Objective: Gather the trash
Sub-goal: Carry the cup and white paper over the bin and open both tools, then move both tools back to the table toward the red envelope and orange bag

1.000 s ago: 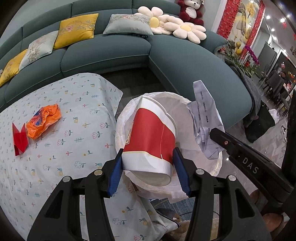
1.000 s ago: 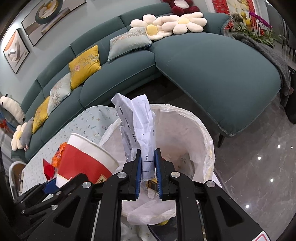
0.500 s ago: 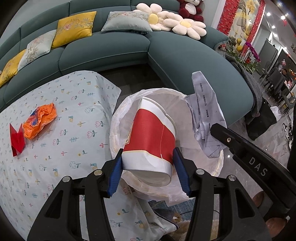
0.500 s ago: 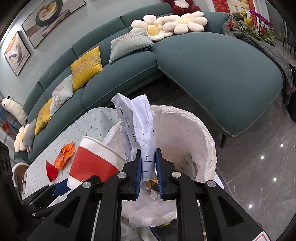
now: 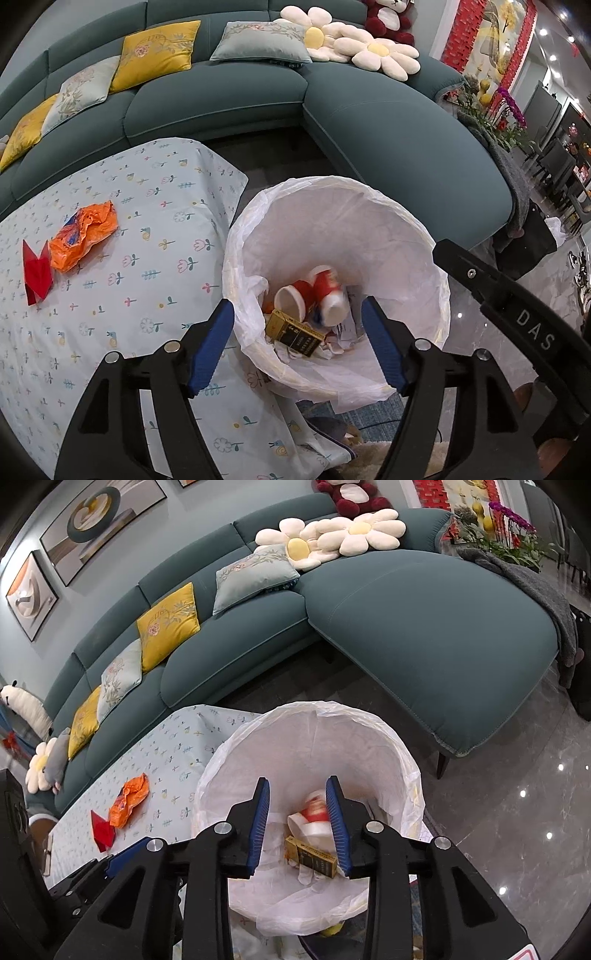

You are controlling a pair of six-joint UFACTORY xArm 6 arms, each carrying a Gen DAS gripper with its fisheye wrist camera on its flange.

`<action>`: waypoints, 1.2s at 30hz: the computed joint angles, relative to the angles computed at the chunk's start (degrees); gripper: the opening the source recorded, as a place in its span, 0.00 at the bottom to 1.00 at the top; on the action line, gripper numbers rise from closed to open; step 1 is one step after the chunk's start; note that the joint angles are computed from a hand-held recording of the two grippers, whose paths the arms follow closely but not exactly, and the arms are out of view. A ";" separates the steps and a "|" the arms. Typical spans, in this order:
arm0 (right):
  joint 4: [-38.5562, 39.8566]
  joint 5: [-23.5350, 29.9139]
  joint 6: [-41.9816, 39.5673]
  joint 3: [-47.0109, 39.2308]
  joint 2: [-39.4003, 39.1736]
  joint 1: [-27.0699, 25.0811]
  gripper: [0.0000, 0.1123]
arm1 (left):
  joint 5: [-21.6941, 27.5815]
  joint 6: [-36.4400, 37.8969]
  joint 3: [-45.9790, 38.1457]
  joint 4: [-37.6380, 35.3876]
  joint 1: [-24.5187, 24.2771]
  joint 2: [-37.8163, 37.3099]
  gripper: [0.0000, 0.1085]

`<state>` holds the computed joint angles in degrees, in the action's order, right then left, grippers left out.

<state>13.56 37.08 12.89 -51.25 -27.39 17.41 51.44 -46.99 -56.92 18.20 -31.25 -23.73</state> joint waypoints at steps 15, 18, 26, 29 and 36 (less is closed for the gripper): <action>-3.56 -0.89 1.45 -0.05 0.42 1.66 0.40 | 1.27 -2.27 3.59 2.01 1.77 -4.90 0.69; -7.07 -0.83 2.86 -0.34 0.72 3.03 0.41 | 2.16 -2.61 5.62 2.76 3.01 -7.80 0.72; -14.58 -0.54 5.97 -0.94 1.49 8.11 0.41 | 4.59 -1.23 12.47 1.88 10.13 -17.23 0.76; -15.28 -0.73 6.38 -1.56 2.26 10.86 0.41 | 5.51 0.06 15.01 1.33 13.45 -20.79 0.76; -14.50 -0.87 6.96 -5.52 6.68 17.13 0.45 | 6.88 5.69 19.37 -0.71 23.43 -27.46 0.81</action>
<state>-0.94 36.22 19.85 -56.77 -20.71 34.54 58.32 -41.30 -37.56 17.48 -7.82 -51.19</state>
